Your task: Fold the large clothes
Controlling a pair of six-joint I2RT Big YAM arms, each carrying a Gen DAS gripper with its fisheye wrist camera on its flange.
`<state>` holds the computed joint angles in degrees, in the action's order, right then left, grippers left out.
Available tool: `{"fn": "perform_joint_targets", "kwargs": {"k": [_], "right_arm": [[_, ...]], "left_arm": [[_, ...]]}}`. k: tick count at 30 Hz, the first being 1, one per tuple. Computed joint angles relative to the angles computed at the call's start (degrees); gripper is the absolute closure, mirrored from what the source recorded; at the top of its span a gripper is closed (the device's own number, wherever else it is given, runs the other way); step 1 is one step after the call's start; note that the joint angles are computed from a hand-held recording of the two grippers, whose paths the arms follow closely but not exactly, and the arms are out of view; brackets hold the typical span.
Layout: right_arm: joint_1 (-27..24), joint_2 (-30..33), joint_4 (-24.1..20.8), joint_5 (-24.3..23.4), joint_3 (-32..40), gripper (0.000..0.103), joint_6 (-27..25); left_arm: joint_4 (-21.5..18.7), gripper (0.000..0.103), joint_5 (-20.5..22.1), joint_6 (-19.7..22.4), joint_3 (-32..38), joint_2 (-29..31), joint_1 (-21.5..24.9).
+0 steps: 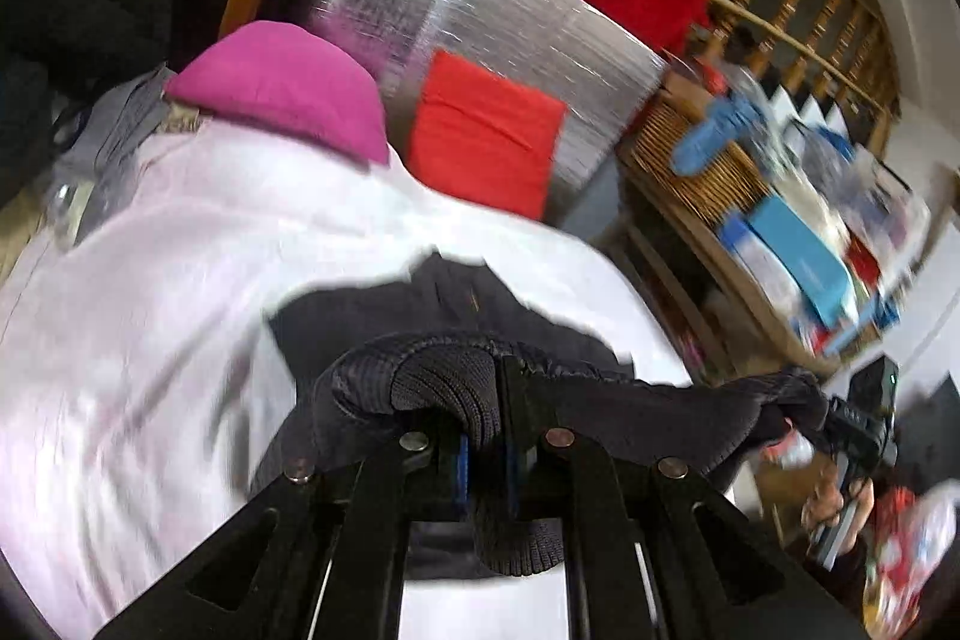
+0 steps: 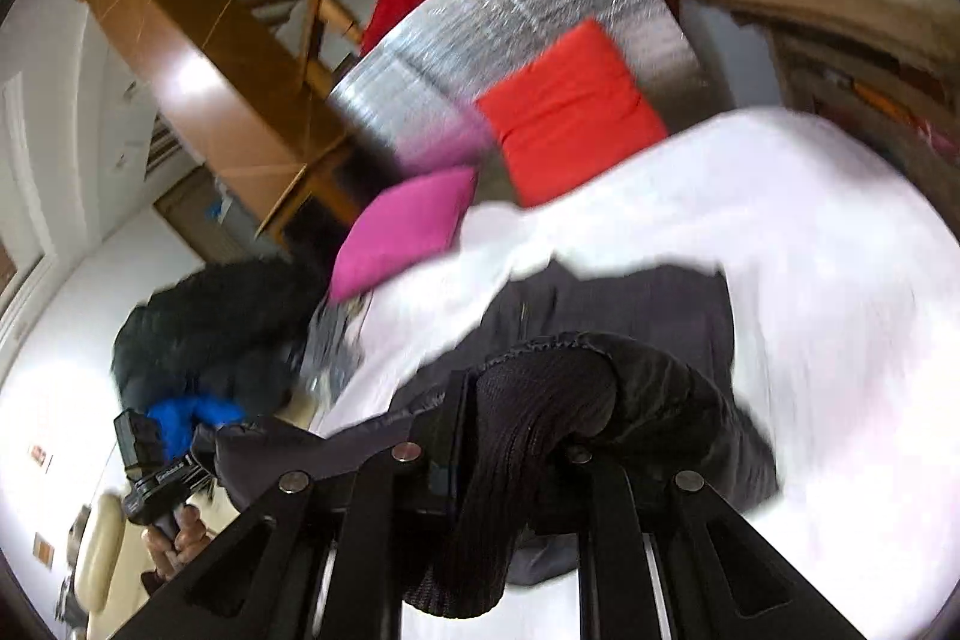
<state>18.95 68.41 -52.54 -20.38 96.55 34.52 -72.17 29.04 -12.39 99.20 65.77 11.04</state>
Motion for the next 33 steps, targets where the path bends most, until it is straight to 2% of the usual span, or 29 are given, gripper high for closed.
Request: {"fn": "perform_joint_targets", "kwargs": {"k": [2,5,10,12,16,19,21,23,24,25,26,27,28,29,30,33], "right_arm": [[-0.6,6.6,0.9,0.9,6.3,0.088,0.9],[-0.4,17.0,-0.3,4.5,17.0,0.088,0.5],[-0.8,35.8,-6.3,7.8,34.9,0.088,2.3],[-1.2,40.6,-6.9,8.1,37.5,0.088,4.2],[-2.5,43.9,-4.1,7.2,35.6,0.088,7.4],[-4.3,45.4,-2.6,0.8,34.2,0.087,12.9],[-5.1,44.7,1.0,-2.7,31.1,0.085,15.8],[-5.5,42.7,4.8,-4.4,27.5,0.081,17.2],[-5.7,41.7,6.5,-4.8,25.9,0.071,17.6],[-5.9,39.9,8.7,-5.0,23.5,0.046,18.0],[-6.3,37.4,12.0,-5.0,20.2,0.027,18.5],[-6.7,34.3,15.9,-4.1,16.2,0.007,19.5],[-6.9,31.4,20.0,-2.7,12.3,0.006,20.6],[-7.2,28.2,23.9,-1.0,8.3,0.006,21.5],[-7.4,26.4,24.9,-0.5,6.3,0.006,21.2],[-7.8,22.0,21.9,-0.8,3.0,0.006,18.1]], "left_arm": [[2.3,0.094,-1.9,-1.9,3.4,5.4,-1.3],[3.0,0.094,-6.7,-2.6,10.8,15.6,-3.3],[1.8,0.094,-9.6,-4.5,16.8,28.3,-4.4],[2.1,0.094,-11.0,-4.8,16.5,31.1,-5.0],[4.3,0.093,-11.1,-4.8,15.0,34.2,-5.1],[5.9,0.089,-10.0,-6.1,13.3,34.7,-4.8],[6.6,0.089,-8.0,-8.3,12.1,34.6,-4.3],[7.7,0.085,-5.5,-10.1,10.5,33.6,-3.6],[8.3,0.075,-4.3,-11.0,9.6,32.6,-3.3],[9.5,0.054,-3.6,-12.0,8.3,31.1,-3.0],[12.1,0.042,-3.8,-13.4,5.7,28.6,-2.7],[13.9,0.025,-5.1,-14.4,4.4,26.9,-2.6],[16.3,0.017,-7.2,-15.5,2.0,24.2,-2.6],[20.0,0.017,-8.8,-17.1,-1.8,20.4,-2.4],[21.9,0.016,-8.7,-17.8,-4.1,18.0,-2.2],[21.9,0.016,-9.4,-19.6,-9.5,11.5,-2.4]]}}
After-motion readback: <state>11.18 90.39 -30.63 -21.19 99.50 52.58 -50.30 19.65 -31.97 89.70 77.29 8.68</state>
